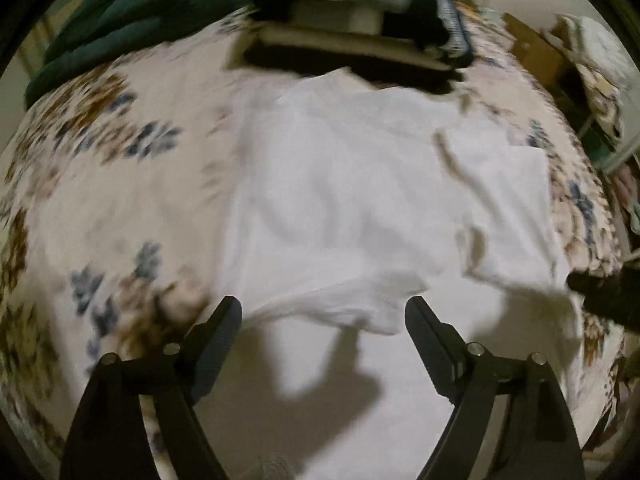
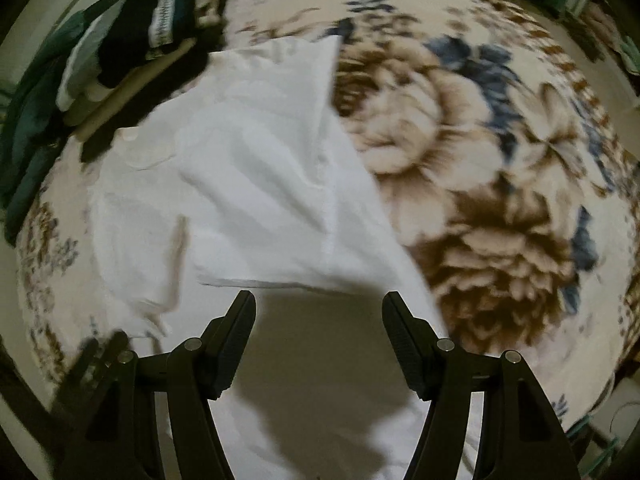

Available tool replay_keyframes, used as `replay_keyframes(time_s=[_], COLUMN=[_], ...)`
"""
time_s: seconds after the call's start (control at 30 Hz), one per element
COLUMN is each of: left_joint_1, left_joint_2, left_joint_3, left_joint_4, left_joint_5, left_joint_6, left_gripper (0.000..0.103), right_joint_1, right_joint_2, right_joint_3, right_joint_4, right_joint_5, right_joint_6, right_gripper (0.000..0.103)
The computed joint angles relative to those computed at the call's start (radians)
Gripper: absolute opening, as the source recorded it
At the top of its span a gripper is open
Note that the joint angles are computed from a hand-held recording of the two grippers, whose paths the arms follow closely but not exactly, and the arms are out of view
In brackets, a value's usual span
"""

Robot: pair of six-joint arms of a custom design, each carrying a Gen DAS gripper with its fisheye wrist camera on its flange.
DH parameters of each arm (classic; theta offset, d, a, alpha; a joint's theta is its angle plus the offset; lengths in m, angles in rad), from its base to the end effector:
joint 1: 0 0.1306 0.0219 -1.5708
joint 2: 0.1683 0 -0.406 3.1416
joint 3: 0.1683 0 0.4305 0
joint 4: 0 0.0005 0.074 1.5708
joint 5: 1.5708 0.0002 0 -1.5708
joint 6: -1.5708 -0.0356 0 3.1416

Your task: Fold small clothes

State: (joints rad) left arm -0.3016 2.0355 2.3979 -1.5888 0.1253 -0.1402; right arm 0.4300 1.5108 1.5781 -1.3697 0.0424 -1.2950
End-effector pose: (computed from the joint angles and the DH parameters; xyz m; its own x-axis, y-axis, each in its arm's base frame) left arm 0.6682 -0.2131 0.5076 -0.8432 0.4075 -0.3508 0.4573 0.8866 -0.0693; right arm 0.4773 0.2167 0.4575 -0.6296 0.7689 -0.1115 0.7327 0.6353 0.2440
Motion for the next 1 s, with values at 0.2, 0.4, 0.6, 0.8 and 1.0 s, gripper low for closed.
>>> replay_keyframes(time_s=[0.2, 0.4, 0.6, 0.8, 1.0], left_joint_1=[0.044, 0.066, 0.066, 0.071, 0.066], left_joint_2=[0.015, 0.099, 0.167, 0.101, -0.069], left_joint_3=[-0.013, 0.091, 0.199, 0.138, -0.069], left_joint_4=[0.021, 0.027, -0.004, 0.008, 0.055], left_joint_5=[-0.114, -0.168, -0.160, -0.146, -0.168], left_joint_6=[0.047, 0.093, 0.086, 0.080, 0.091], left_gripper=[0.083, 0.083, 0.083, 0.083, 0.083], right_joint_1=[-0.039, -0.074, -0.068, -0.095, -0.091], right_joint_2=[0.137, 0.405, 0.521, 0.433, 0.139], right_joint_3=[0.112, 0.384, 0.622, 0.535, 0.232], right_joint_4=[0.165, 0.106, -0.100, -0.108, -0.159], right_joint_5=[-0.152, -0.236, -0.003, -0.145, -0.181], right_joint_6=[0.091, 0.179, 0.270, 0.329, 0.320], right_gripper=[0.070, 0.055, 0.002, 0.059, 0.066])
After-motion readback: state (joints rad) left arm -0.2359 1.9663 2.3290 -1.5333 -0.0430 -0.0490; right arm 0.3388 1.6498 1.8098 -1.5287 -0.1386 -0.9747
